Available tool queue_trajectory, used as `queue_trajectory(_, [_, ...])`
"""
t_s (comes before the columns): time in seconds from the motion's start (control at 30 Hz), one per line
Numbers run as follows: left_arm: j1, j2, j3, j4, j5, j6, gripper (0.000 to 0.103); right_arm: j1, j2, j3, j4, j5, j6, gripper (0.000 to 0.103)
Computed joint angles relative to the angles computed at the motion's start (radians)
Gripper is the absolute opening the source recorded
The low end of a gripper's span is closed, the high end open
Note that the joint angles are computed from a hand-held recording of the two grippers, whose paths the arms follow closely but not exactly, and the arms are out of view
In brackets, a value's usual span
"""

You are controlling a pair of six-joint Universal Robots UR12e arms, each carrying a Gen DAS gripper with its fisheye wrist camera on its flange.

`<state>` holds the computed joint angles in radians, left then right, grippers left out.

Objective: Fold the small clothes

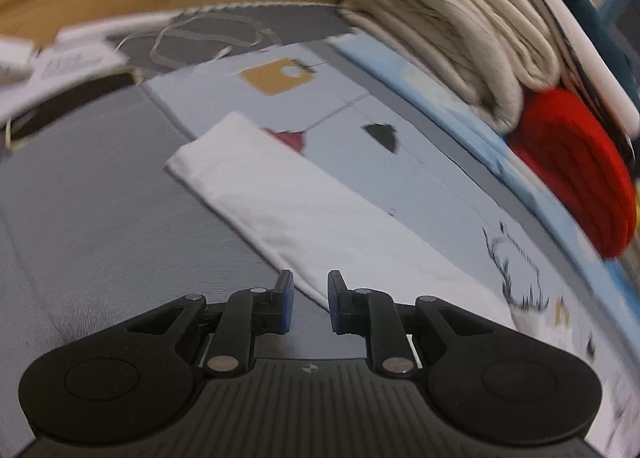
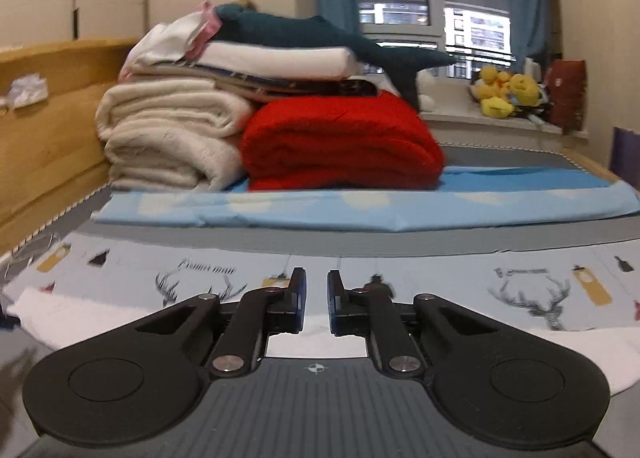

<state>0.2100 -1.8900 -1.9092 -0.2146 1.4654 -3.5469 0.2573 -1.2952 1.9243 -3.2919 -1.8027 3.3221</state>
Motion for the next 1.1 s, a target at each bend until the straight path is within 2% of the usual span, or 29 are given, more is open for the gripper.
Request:
queue_trajectory(0.07, [0.022, -0.012, 0.007, -0.006, -0.035, -0.063, 0.021, 0.0, 0.002, -0.019, 0.13, 0.009, 0.047, 0.011])
queue_trajectory(0.13, [0.04, -0.025, 0.014, -0.002, -0.057, -0.128, 0.027, -0.016, 0.001, -0.03, 0.179, 0.07, 0.086, 0.011])
queue_trajectory(0.23, [0.056, -0.046, 0.029, -0.006, -0.069, -0.222, 0.035, -0.035, 0.002, -0.044, 0.181, 0.125, 0.061, 0.011])
queue_trajectory(0.3, [0.062, -0.061, 0.039, -0.009, -0.071, -0.275, 0.039, -0.04, 0.004, -0.048, 0.18, 0.113, 0.038, 0.011])
queue_trajectory(0.4, [0.065, -0.086, 0.054, -0.007, -0.058, -0.326, 0.039, -0.059, 0.005, -0.059, 0.224, 0.123, 0.074, 0.011])
queue_trajectory(0.47, [0.061, -0.102, 0.061, 0.026, -0.045, -0.347, 0.039, -0.067, 0.005, -0.063, 0.259, 0.121, 0.101, 0.011])
queue_trajectory(0.53, [0.053, -0.116, 0.076, 0.044, -0.026, -0.337, 0.036, -0.072, 0.005, -0.061, 0.275, 0.117, 0.11, 0.011])
queue_trajectory(0.57, [0.046, -0.12, 0.084, 0.042, -0.004, -0.322, 0.017, -0.073, 0.003, -0.061, 0.286, 0.11, 0.112, 0.011])
queue_trajectory(0.6, [0.038, -0.122, 0.092, 0.026, 0.017, -0.302, 0.004, -0.075, 0.001, -0.059, 0.293, 0.105, 0.11, 0.011])
queue_trajectory(0.7, [-0.001, -0.109, 0.107, 0.006, 0.11, -0.245, 0.004, -0.076, -0.006, -0.057, 0.324, 0.086, 0.097, 0.011])
queue_trajectory(0.83, [-0.059, -0.076, 0.105, 0.09, 0.13, -0.152, 0.004, -0.082, -0.02, -0.054, 0.37, 0.064, 0.102, 0.011])
queue_trajectory(0.97, [-0.116, -0.04, 0.078, 0.179, 0.046, -0.144, 0.004, -0.096, -0.044, -0.04, 0.413, 0.073, 0.152, 0.011])
queue_trajectory(1.1, [-0.178, -0.022, 0.061, 0.228, -0.018, -0.113, 0.004, -0.099, -0.062, -0.015, 0.393, 0.087, 0.162, 0.007])
